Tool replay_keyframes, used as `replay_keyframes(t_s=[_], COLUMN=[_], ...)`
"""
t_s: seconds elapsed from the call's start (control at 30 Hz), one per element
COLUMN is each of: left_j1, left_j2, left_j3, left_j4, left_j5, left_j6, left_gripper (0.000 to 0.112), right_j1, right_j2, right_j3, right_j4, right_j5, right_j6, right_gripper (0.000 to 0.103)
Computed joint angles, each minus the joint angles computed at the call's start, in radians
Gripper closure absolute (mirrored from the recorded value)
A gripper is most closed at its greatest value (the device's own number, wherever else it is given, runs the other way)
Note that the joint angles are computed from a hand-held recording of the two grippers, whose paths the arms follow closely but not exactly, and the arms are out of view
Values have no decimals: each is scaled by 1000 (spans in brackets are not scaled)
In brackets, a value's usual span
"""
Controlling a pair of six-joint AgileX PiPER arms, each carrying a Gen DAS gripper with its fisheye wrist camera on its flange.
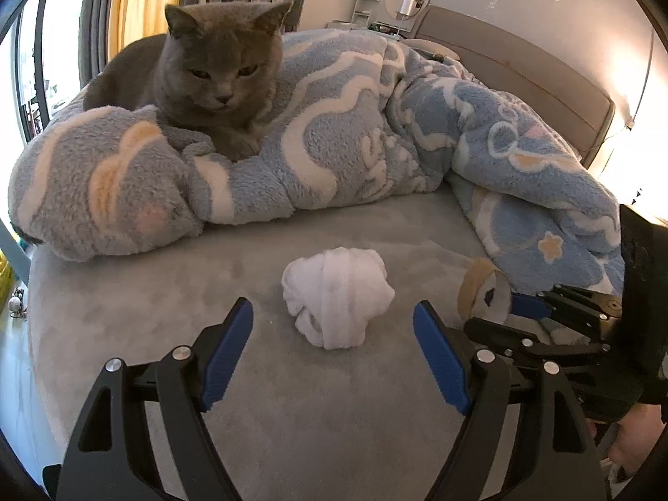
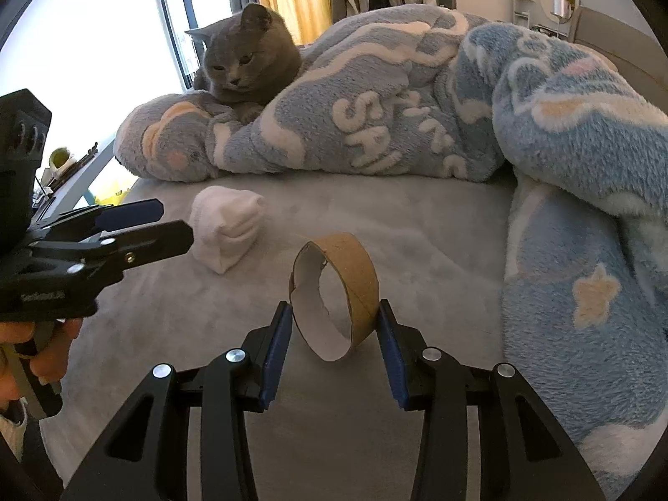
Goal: Collect trash
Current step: 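Grasp the cardboard tape ring with the right tool, then grasp the white sock with the left tool while right tool holds the tape ring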
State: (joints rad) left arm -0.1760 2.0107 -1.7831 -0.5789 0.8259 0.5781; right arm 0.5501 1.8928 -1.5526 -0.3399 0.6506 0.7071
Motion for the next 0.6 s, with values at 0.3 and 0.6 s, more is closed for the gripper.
replay_keyframes(t_s=[0.3, 0.6], left_j1=[-35, -53], left_j2=[82, 131], left_j3=[-106, -156], left_j4=[64, 85], left_j5=[27, 44], left_j6=[-107, -152], left_gripper=[47, 56], right_j1=[-37, -56], right_j2=[-21, -29], right_j3=[47, 62], right_j4=[60, 99], right_j5=[-38, -45], right_j6=[-69, -106], right_gripper=[61, 61])
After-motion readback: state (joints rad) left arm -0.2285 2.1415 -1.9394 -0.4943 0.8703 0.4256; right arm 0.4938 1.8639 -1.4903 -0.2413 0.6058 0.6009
